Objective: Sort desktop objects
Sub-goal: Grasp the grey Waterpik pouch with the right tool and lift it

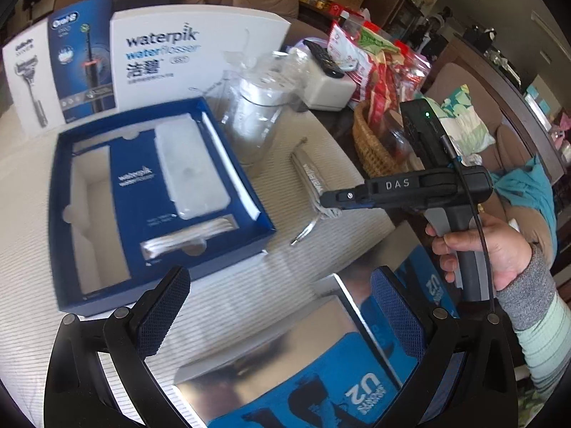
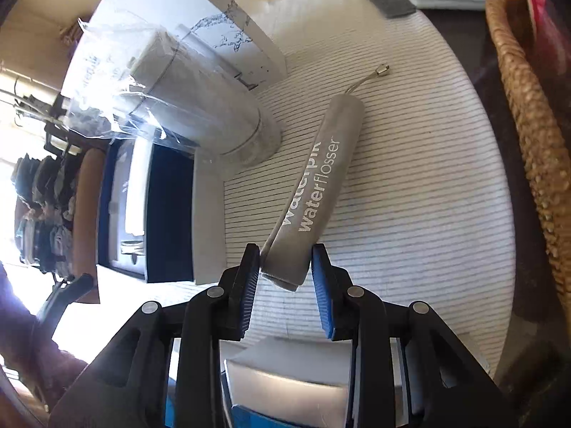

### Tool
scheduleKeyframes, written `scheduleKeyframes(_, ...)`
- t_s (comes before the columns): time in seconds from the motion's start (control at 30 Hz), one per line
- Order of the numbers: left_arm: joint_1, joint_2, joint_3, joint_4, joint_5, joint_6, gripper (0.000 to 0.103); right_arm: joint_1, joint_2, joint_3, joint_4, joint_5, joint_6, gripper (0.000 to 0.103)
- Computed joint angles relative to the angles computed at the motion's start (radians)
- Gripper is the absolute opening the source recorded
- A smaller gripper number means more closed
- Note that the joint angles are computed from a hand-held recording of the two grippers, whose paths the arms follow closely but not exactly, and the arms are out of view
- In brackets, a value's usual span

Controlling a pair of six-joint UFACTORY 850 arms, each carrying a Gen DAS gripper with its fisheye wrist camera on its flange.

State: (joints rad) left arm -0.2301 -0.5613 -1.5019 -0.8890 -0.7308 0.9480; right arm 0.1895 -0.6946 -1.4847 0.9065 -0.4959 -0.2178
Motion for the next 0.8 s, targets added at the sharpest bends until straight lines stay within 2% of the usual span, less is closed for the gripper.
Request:
scheduleKeyframes(0.17, 0.028, -0.088, -0.070, -0.189, -0.285, -0.080, 0.103, -0.037, 0.048, 0.087, 0.412, -0.031, -0.331, 0.028)
scheduleKeyframes(0.27, 0.041, -0.120, -0.086, -0.286, -0.362, -0.130, 0.103, -0.043, 0.094, 0.145, 0.587, -0.066, -0.479, 0.027)
scheduleKeyframes(0.4, 0.037, -0.174, -0.119, -0.334, -0.429, -0.265, 0.103, -0.038, 0.139, 0.180, 0.684, -0.107, -0.560, 0.026)
scheduleKeyframes(0.53, 0.030, -0.192, -0.073, -0.459, -0.494, -0.343, 0.103, -0.025, 0.148, 0.179, 0.696, -0.113, -0.574, 0.025)
scheduleKeyframes(0.8, 0.012, -0.136, 0.130, -0.745, -0.497, -0.388, 0.103, -0.047, 0.268, 0.314, 0.675, -0.085, -0.602, 0.025)
